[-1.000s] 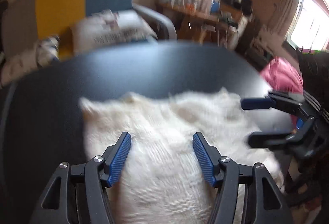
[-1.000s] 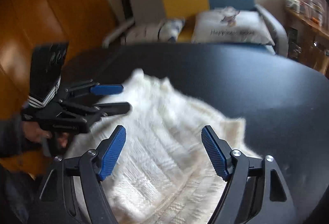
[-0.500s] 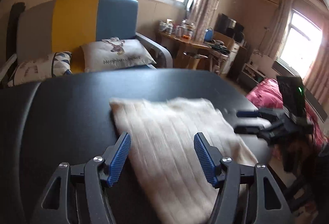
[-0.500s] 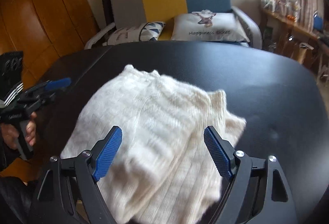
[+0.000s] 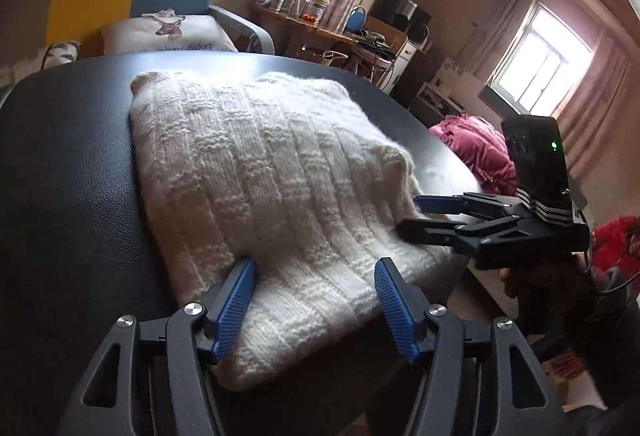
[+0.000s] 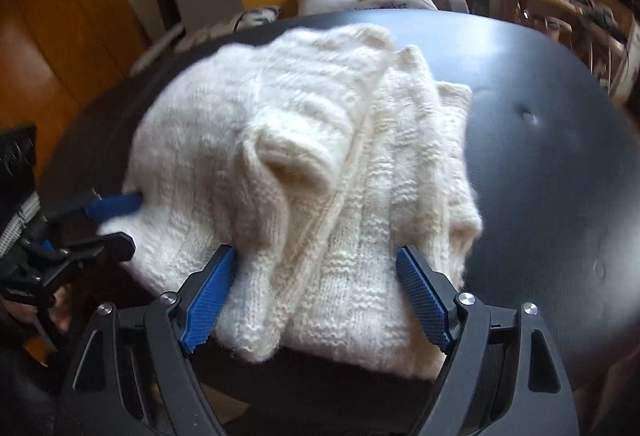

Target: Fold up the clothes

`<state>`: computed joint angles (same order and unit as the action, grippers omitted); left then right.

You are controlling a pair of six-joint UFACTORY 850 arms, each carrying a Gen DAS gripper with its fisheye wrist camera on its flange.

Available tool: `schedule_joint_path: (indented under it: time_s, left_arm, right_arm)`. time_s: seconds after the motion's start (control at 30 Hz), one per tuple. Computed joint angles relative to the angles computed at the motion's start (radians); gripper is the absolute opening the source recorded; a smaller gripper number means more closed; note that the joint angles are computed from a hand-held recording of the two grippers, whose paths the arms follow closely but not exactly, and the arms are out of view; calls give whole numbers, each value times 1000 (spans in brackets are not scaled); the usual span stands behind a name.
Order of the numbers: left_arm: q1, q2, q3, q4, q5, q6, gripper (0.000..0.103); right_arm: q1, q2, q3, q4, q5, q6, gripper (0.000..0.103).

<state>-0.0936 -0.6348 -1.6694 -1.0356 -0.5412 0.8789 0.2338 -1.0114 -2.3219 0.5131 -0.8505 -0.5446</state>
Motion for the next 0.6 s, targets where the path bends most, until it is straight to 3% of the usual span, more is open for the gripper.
schedule_joint_path:
  time_s: [0.13, 0.23, 0.37, 0.5, 0.6]
  left_arm:
    - [0, 32, 34, -66, 54, 63, 64]
    - [-15, 9, 2, 117, 57, -92, 64]
    - [-39, 8, 0, 237, 97, -145, 64]
    - [-26, 17, -22, 141, 78, -77, 64]
    - [-30, -11, -87, 166, 77, -95, 64]
  right_arm:
    - [-15, 88, 115, 71, 39, -131, 83]
    - [-21, 140, 190, 146, 35, -257, 83]
    - [-18, 54, 108, 16, -40, -97, 83]
    - [-60, 64, 116, 191, -58, -124, 84]
    - [-71, 76, 113, 238, -37, -141, 84]
